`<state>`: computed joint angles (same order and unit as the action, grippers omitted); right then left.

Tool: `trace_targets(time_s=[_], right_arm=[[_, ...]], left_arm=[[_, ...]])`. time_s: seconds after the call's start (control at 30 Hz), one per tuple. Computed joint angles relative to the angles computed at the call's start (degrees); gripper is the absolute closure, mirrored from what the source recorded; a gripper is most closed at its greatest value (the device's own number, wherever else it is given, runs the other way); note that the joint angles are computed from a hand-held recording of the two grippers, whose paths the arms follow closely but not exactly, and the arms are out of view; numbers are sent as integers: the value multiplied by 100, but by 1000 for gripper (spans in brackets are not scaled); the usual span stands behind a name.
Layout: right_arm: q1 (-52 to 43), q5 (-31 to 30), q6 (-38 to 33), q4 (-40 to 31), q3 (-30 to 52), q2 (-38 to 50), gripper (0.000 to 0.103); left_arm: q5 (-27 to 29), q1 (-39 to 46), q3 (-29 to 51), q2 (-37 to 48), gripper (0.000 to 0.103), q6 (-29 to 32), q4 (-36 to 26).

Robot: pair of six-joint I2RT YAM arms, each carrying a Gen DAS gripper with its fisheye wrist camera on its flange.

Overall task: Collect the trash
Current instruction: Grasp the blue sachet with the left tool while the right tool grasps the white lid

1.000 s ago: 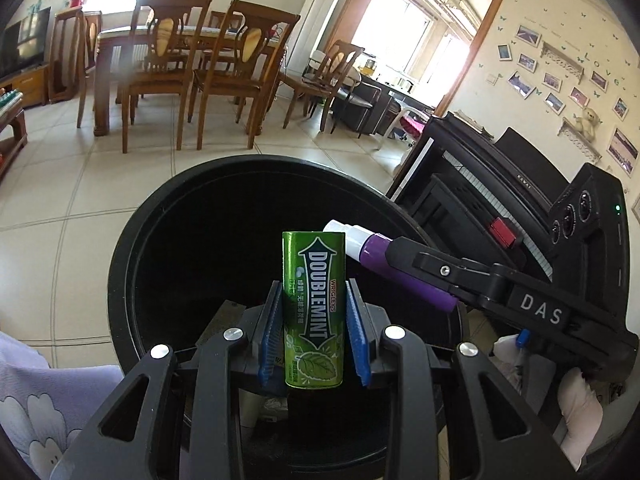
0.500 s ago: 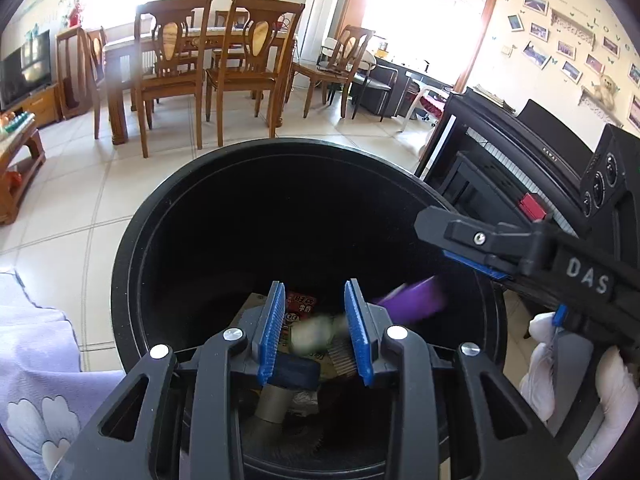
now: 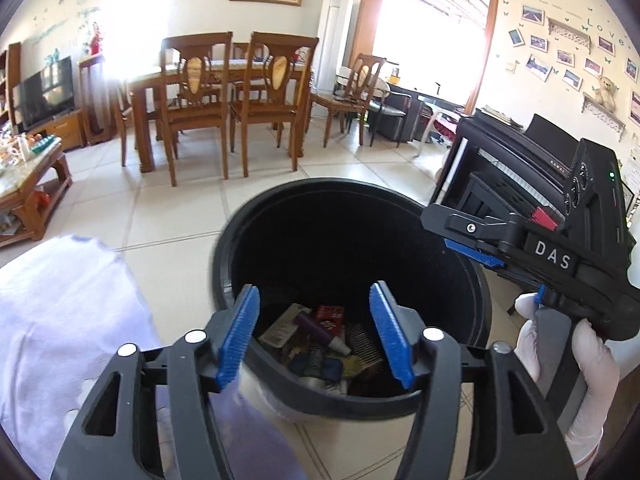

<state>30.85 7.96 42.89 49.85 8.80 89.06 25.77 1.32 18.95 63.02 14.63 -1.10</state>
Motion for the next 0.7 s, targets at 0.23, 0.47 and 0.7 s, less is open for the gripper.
trace_targets(time_s=[0.23, 0.47, 0.7], right_arm=[[1076, 300, -256, -676, 764, 170, 36], [2558, 449, -530, -2046, 2691, 1279, 36], [3607, 244, -1130, -3532, 5707, 2829, 28]], left_arm=[[1482, 3255, 560, -329, 23, 2208, -1841], [1490, 5852, 2568, 2088, 10, 3710, -2161], [919, 6241, 4924, 4570, 10, 4368, -2493]])
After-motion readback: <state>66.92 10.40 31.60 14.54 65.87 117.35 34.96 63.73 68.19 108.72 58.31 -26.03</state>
